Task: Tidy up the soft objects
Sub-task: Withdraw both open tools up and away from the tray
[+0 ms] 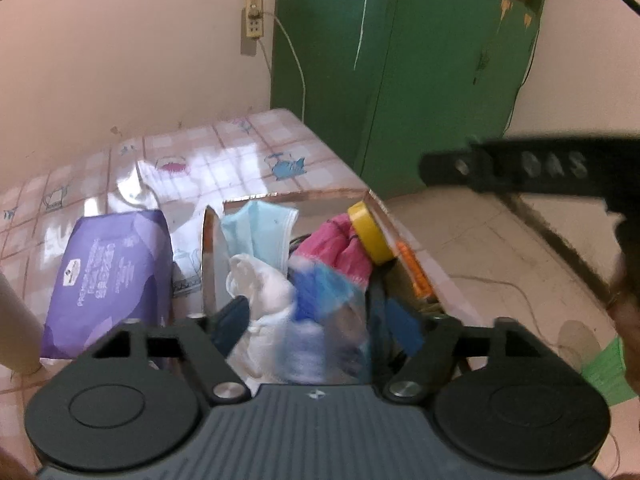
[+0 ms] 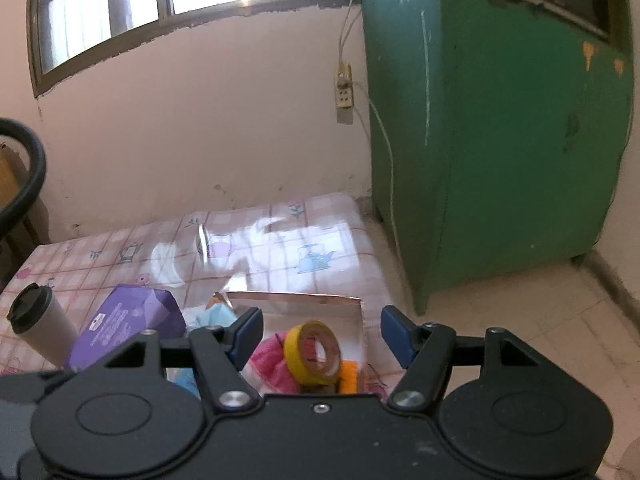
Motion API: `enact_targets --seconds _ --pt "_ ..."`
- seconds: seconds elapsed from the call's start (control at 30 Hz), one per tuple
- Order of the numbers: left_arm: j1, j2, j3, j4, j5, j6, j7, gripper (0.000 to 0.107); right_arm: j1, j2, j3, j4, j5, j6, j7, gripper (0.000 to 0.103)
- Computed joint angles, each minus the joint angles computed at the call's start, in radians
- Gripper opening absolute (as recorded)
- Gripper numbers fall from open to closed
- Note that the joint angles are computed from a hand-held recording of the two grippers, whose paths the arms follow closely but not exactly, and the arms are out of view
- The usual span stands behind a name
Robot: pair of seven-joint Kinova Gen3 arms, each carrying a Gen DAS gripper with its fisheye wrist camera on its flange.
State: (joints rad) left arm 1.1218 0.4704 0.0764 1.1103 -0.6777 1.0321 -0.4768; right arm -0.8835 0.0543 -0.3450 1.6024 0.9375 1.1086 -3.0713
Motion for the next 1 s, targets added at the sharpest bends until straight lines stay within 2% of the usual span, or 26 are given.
enact_targets --seconds 0.1,0.43,0.6,0.9,1.0 --pt "0.026 -0.004 -0.011 -0.002 -0.033 0.020 0.020 0.093 -0.014 -0.020 -0.019 0.008 -0.007 0.036 0.001 0.078" --pt "0.057 -0.030 0.004 -0.025 -0.061 0.214 0.083 0.095 -0.074 -0.041 -0.090 0.009 -0.034 0.166 -0.010 0.078" --pt "0.049 -0.060 0.031 0.007 -0.039 0.270 0.135 0.095 -0.114 -0.035 -0.118 0.009 -0.070 0.216 -0.026 0.078" --pt "0.105 -0.051 0.069 0.002 -0.068 0.422 0.201 0.102 -0.197 -0.004 -0.131 -0.004 -0.133 0.241 -0.025 0.078" --pt "0.106 -0.050 0.079 0.006 -0.053 0.428 0.208 0.103 -0.215 0.004 -0.123 -0.004 -0.156 0.235 -0.026 0.078"
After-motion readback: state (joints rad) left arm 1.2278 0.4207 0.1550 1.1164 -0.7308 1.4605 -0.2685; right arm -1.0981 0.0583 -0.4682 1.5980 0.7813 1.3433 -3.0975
